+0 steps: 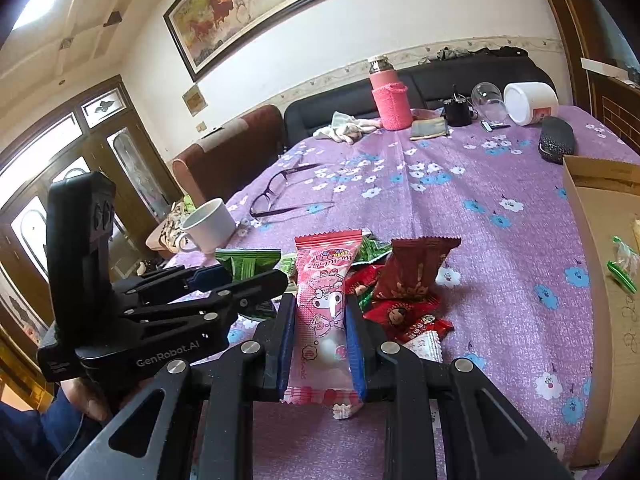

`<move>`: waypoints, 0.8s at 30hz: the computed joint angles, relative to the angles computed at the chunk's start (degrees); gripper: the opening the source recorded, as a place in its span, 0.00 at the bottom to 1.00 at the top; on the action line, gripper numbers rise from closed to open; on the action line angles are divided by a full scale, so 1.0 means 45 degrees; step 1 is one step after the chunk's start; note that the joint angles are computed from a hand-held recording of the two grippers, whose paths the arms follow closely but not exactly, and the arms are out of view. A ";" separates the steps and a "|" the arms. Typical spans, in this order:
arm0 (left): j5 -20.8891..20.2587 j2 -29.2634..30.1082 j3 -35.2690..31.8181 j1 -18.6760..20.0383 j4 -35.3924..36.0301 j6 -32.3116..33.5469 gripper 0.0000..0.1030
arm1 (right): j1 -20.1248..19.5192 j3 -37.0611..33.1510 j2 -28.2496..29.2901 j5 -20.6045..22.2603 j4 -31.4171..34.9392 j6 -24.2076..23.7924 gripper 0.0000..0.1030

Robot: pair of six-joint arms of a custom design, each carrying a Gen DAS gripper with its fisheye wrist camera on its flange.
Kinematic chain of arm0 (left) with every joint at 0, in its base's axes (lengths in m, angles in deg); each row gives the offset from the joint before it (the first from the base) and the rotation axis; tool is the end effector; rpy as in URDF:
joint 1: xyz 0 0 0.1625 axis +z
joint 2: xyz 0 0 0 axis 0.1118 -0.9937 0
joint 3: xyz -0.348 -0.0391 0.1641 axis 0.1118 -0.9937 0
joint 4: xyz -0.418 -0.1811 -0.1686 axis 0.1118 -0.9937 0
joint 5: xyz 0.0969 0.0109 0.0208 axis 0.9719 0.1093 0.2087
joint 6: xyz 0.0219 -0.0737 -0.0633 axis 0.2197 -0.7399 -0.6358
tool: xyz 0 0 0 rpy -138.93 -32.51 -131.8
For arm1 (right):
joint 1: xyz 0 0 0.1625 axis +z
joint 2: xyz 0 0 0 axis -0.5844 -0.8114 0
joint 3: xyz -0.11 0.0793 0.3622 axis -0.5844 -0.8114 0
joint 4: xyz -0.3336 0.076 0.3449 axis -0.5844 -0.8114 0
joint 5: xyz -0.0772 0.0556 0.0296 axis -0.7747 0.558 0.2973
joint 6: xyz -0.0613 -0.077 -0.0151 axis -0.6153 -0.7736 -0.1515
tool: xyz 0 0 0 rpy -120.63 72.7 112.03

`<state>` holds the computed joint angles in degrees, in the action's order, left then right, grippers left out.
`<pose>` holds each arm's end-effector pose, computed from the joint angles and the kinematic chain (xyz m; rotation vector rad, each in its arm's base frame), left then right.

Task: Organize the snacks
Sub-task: 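Grasp the pink candy with the right gripper while the left gripper grasps the green bag, then carry the pink candy and green bag over the cardboard tray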

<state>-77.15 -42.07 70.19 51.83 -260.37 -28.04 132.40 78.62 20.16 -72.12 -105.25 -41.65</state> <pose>-0.1183 -0.5962 0.1840 0.2533 2.2173 -1.0586 0.2255 -0.6541 0.0418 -1.2269 2.7797 -0.6785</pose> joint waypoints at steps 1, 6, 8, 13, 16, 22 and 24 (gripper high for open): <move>-0.0006 -0.0002 0.0002 0.0005 -0.0019 0.0017 0.40 | -0.0005 0.0017 -0.0011 0.0044 -0.0029 -0.0002 0.25; -0.0014 0.0010 0.0007 0.0014 -0.0086 0.0069 0.40 | -0.0062 0.0108 -0.0104 0.0304 -0.0160 0.0102 0.25; -0.0022 0.0000 0.0009 0.0014 -0.0085 0.0084 0.40 | -0.0106 0.0133 -0.0155 0.0514 -0.0132 0.0158 0.25; -0.0055 -0.0029 0.0043 -0.0037 -0.0202 0.0186 0.40 | -0.0229 0.0174 -0.0271 0.1086 -0.0153 0.0296 0.25; -0.0076 -0.0018 0.0050 -0.0071 -0.0339 0.0311 0.40 | -0.0267 0.0218 -0.0342 0.1248 -0.0185 0.0502 0.25; -0.0208 -0.0079 0.0124 -0.0112 -0.0361 0.0272 0.40 | -0.0324 0.0550 -0.0656 0.1375 -0.0592 0.0726 0.25; -0.0260 -0.0133 0.0166 -0.0149 -0.0269 0.0163 0.40 | -0.0382 0.0737 -0.0840 0.1383 -0.0760 0.0764 0.25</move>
<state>-78.32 -42.67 70.94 51.16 -261.58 -27.31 130.68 81.93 16.37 -65.90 -108.68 -38.21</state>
